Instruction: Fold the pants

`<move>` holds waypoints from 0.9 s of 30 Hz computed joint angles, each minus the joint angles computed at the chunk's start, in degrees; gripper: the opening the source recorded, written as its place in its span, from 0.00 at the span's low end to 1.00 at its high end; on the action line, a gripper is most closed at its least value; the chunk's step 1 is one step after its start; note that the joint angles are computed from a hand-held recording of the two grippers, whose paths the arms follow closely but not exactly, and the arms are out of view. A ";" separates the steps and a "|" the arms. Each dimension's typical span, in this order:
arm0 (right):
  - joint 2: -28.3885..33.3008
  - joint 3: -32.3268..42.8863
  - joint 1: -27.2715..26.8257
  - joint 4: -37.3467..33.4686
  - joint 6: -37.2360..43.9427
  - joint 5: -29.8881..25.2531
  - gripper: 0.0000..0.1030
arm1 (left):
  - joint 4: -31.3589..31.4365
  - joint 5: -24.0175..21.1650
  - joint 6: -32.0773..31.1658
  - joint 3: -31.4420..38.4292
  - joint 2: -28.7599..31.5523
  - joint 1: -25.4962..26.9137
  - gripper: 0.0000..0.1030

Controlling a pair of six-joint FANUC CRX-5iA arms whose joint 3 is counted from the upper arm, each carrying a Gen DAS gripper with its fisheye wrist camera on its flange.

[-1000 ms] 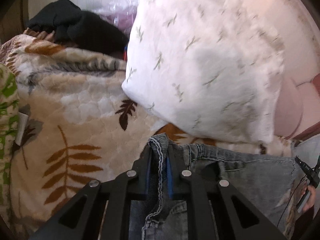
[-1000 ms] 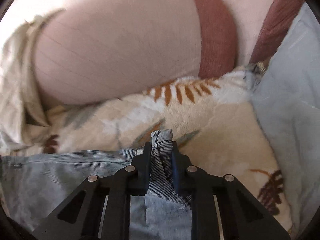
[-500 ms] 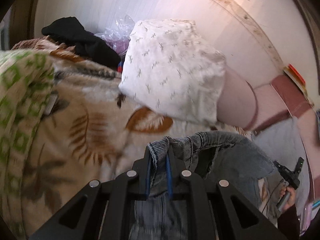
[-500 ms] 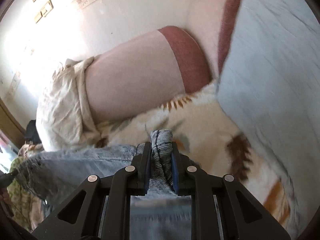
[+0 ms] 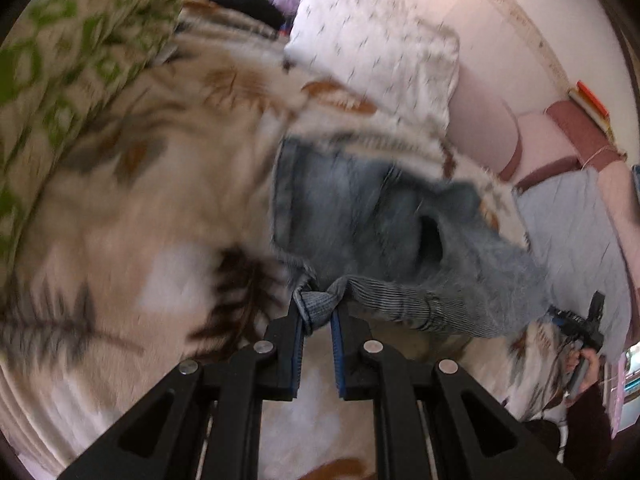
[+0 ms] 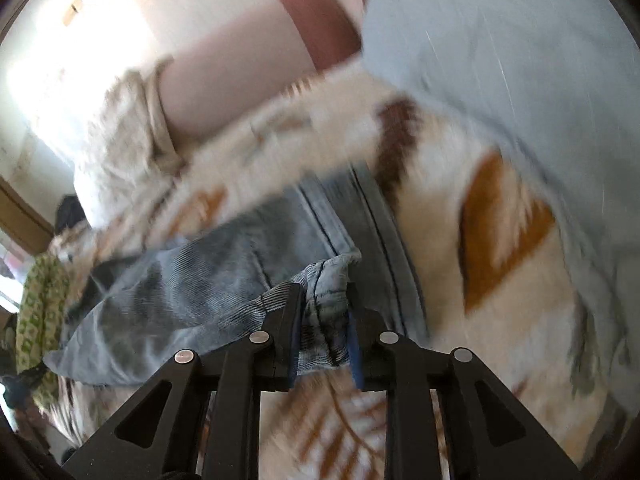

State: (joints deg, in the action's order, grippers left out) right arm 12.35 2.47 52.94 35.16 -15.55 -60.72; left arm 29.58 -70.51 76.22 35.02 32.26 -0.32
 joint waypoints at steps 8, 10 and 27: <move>-4.98 -4.46 0.68 3.02 -2.39 1.99 0.69 | -7.11 4.67 -1.17 1.19 -3.92 -0.87 0.17; -4.61 -3.58 -1.02 5.52 -2.21 3.93 0.69 | -5.98 6.97 -1.63 2.30 -3.87 -1.77 0.17; 11.77 25.07 -9.40 -10.33 25.67 -4.19 0.10 | -6.03 6.34 0.33 5.38 3.58 -6.91 0.17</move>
